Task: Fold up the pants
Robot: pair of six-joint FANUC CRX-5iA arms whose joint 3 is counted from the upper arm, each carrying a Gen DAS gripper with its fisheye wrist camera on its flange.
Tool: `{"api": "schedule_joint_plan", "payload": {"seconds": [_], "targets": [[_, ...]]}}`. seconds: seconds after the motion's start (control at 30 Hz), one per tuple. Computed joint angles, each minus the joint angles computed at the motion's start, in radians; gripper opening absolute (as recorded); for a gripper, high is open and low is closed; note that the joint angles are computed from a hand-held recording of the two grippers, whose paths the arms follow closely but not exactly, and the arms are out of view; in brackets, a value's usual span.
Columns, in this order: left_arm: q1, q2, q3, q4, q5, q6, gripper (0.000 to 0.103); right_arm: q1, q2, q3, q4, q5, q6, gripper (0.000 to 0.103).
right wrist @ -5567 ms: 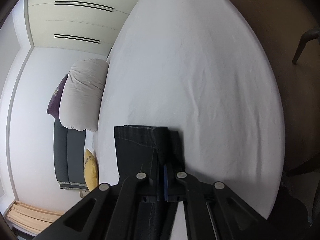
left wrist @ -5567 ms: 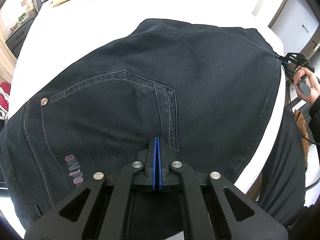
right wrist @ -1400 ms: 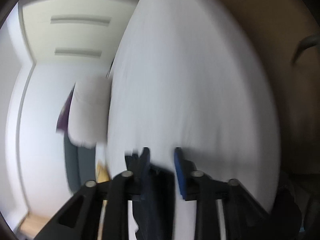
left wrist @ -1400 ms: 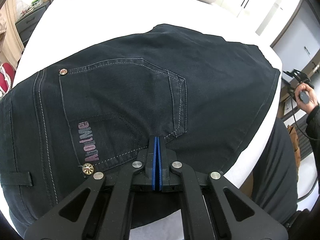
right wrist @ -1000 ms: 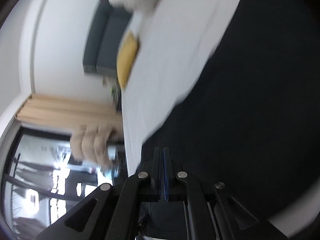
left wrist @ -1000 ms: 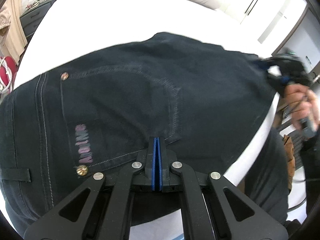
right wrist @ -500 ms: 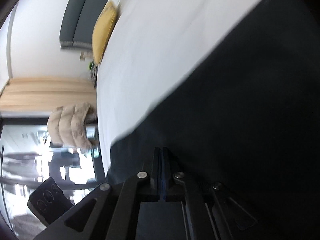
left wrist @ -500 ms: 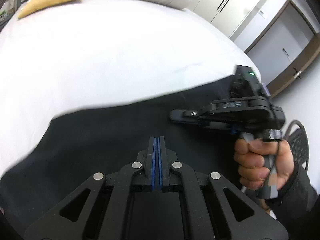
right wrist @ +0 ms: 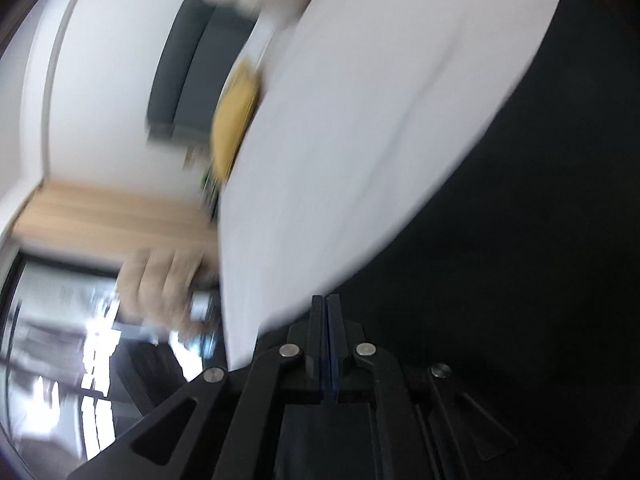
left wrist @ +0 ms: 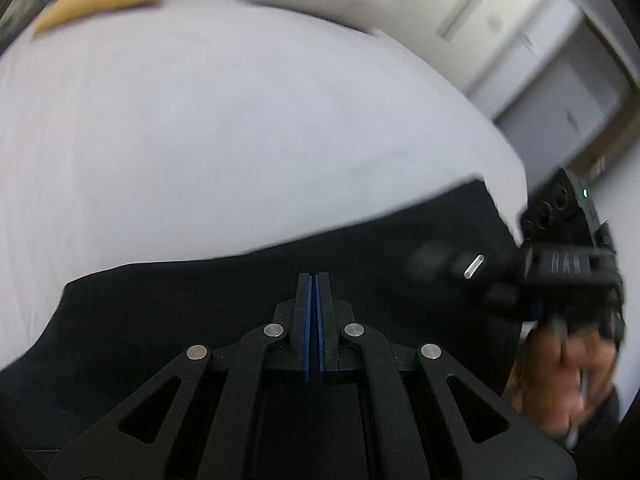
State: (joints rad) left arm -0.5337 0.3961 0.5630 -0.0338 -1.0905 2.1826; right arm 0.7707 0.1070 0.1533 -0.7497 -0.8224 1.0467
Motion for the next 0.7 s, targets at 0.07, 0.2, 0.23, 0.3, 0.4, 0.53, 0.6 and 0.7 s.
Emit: {"api": "schedule_joint_plan", "payload": {"seconds": [0.07, 0.2, 0.23, 0.3, 0.4, 0.53, 0.6, 0.7], "targets": [[-0.003, 0.038, 0.033, 0.01, -0.055, -0.022, 0.001, 0.023, 0.024, 0.009, -0.025, -0.058, 0.026, 0.005], [0.062, -0.043, -0.184, 0.156, 0.1, -0.041, 0.001, -0.008, 0.006, -0.052, 0.004, -0.034, -0.042, 0.0], [0.068, -0.055, -0.19, 0.134, 0.096, -0.022, 0.001, -0.008, -0.007, -0.062, 0.073, -0.022, -0.068, 0.0], [0.095, -0.094, -0.248, 0.14, 0.125, 0.001, 0.001, -0.046, -0.047, -0.11, 0.168, 0.02, -0.132, 0.0], [0.135, -0.15, -0.304, 0.105, 0.125, 0.057, 0.001, -0.159, -0.087, -0.169, 0.172, 0.078, -0.175, 0.0], [0.17, -0.244, -0.354, 0.012, 0.069, 0.125, 0.001, -0.203, -0.162, -0.258, 0.395, 0.125, -0.374, 0.0], [0.182, -0.327, -0.415, -0.045, 0.059, 0.194, 0.001, -0.201, -0.201, -0.293, 0.536, 0.133, -0.5, 0.0], [0.147, -0.424, -0.446, -0.183, 0.007, 0.337, 0.001, -0.147, -0.281, -0.343, 0.67, 0.131, -0.603, 0.004]]}}
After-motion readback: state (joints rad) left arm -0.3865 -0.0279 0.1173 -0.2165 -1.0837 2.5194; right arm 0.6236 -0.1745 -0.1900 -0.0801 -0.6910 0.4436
